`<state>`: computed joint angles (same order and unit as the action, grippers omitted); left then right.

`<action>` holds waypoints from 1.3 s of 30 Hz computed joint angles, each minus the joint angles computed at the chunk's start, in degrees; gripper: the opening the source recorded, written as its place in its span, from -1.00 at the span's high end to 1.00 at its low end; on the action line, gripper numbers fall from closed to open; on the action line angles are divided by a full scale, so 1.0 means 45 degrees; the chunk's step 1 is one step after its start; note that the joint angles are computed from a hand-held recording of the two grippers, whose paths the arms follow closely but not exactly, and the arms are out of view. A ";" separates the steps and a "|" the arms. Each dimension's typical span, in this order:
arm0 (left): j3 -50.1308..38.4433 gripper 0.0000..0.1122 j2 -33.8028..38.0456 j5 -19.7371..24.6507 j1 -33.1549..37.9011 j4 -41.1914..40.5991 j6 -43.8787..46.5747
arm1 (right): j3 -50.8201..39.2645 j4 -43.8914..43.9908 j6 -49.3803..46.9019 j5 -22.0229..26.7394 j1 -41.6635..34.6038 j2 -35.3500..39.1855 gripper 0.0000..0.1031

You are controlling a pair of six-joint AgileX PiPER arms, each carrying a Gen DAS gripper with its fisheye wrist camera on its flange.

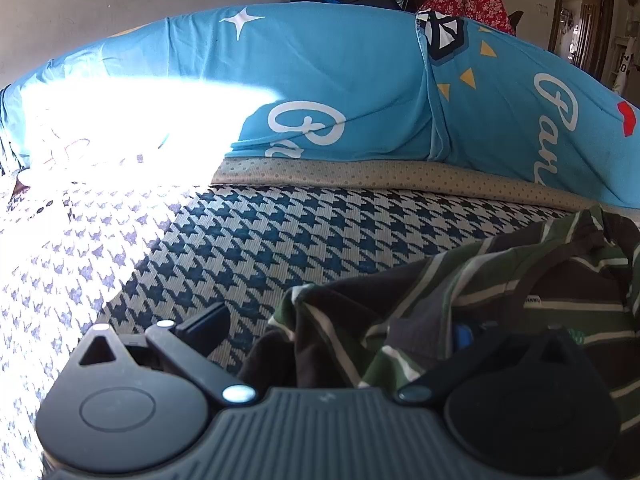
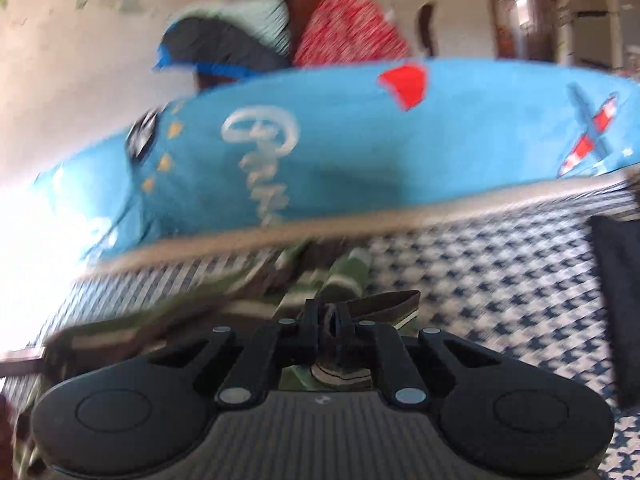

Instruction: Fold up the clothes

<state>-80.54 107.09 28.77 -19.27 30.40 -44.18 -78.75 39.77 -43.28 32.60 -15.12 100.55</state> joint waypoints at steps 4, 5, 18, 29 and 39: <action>-0.0010 -0.83 0.0005 -0.0002 0.0005 -0.0024 0.0011 | 0.0235 -0.1830 -0.0571 0.0709 0.0664 0.0034 0.76; -0.0003 -0.83 0.0006 -0.0008 0.0001 0.0008 0.0000 | 0.0254 -0.1584 -0.0801 0.0845 0.0564 0.0003 0.73; 0.0037 -0.83 0.0040 -0.0001 -0.0034 0.0103 -0.0066 | -0.0696 -0.2182 0.3843 0.1222 -0.0620 0.0316 0.40; 0.0059 -0.83 0.0092 -0.0012 -0.0067 0.0220 -0.0191 | -0.1749 -0.0997 0.7016 0.2959 -0.1667 0.1453 0.18; 0.0197 -0.83 0.0065 -0.0096 -0.0156 0.0714 -0.0610 | -0.1563 -0.1307 0.7278 0.1987 -0.0895 0.1551 0.68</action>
